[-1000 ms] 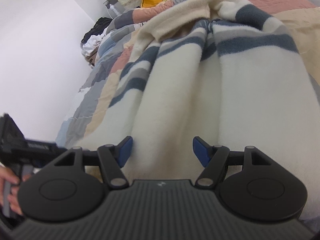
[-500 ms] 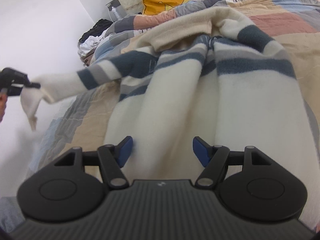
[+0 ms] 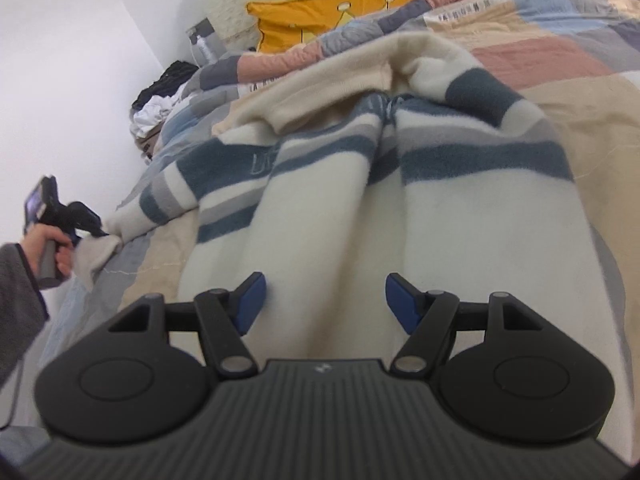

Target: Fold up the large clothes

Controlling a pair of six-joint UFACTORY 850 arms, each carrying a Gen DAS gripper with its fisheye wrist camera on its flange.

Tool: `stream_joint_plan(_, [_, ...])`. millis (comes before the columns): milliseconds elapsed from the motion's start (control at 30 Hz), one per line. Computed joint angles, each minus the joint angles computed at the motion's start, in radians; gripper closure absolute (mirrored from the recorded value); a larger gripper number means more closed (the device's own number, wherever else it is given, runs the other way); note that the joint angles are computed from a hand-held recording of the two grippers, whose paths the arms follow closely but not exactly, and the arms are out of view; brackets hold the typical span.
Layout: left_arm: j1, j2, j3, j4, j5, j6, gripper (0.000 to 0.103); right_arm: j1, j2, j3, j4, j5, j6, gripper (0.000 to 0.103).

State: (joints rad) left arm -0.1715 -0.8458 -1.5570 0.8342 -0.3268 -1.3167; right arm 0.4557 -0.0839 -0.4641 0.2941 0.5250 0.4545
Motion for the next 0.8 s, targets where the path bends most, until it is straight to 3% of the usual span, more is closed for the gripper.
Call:
stream_joint_plan(100, [-0.003, 0.002, 0.016, 0.069, 0.020, -0.043, 0.086, -0.003, -0.003, -0.011, 0.073, -0.002, -0.061, 0.033])
stream_joint_plan(233, [-0.027, 0.034, 0.061, 0.175, 0.001, -0.079, 0.085, -0.020, -0.010, -0.002, -0.012, 0.035, 0.078, 0.033])
stream_joint_plan(333, [-0.046, 0.052, 0.077, 0.280, -0.033, -0.115, 0.069, -0.021, -0.012, -0.002, -0.061, 0.034, 0.142, 0.033])
stream_joint_plan(400, [-0.057, 0.079, 0.100, 0.315, -0.068, -0.152, 0.039, -0.002, -0.004, 0.003, 0.008, 0.047, 0.062, 0.033])
stream_joint_plan(433, [-0.060, 0.099, 0.118, 0.331, -0.069, -0.179, 0.035, 0.010, 0.003, 0.006, 0.064, 0.057, -0.004, 0.033])
stream_joint_plan(600, [-0.101, 0.247, 0.250, 0.417, -0.027, -0.264, 0.034, 0.032, 0.046, 0.037, 0.136, 0.101, -0.069, 0.033])
stream_joint_plan(733, [-0.167, 0.368, 0.359, 0.577, 0.047, -0.409, 0.031, 0.060, 0.089, 0.062, 0.255, 0.116, -0.181, 0.033])
stream_joint_plan(800, [-0.211, 0.399, 0.385, 0.588, 0.074, -0.431, 0.031, 0.072, 0.115, 0.080, 0.304, 0.123, -0.216, 0.033])
